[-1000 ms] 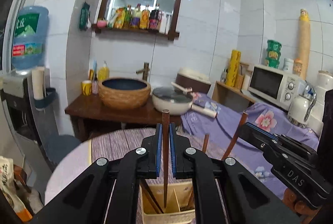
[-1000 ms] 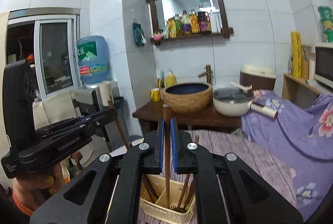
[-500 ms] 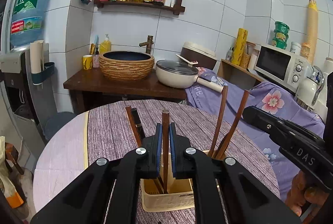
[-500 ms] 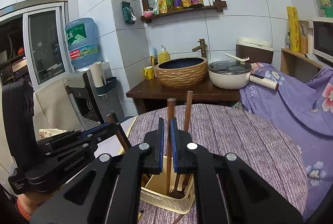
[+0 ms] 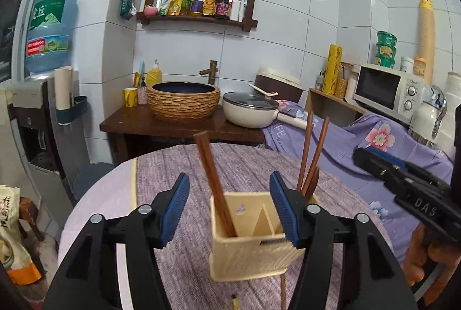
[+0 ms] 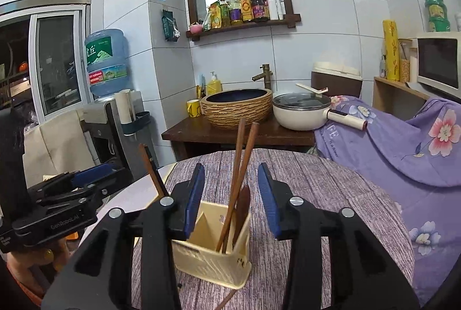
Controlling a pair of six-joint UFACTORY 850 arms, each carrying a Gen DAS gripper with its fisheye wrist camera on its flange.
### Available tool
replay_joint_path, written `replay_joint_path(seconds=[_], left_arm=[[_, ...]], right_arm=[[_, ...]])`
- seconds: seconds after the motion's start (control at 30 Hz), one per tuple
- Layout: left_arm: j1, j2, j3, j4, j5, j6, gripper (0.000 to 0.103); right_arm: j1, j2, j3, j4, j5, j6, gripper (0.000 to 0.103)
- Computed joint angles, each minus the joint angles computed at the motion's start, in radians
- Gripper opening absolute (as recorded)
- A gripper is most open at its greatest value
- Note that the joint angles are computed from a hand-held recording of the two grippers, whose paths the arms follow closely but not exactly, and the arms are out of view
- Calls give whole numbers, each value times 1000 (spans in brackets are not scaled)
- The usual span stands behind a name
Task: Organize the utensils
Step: 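Move both tools back down to the remaining chopsticks and spoons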
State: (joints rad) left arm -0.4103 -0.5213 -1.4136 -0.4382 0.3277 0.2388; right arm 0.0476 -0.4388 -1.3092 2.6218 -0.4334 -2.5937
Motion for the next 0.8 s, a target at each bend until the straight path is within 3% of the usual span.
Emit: replay_joint_path(seconds=[0.13,0.4,0.8], left_arm=[[-2,36,83,-63,30,44,66],[8,40,150,-36,-19,-34,69],[19,-4,183,-8,-101,-100,70]], right_arm=[[-3,49,97,30,-27,-41,41],[-1,73,205,-33,4,47,41],[22,-18,189,-235,136,301,41]])
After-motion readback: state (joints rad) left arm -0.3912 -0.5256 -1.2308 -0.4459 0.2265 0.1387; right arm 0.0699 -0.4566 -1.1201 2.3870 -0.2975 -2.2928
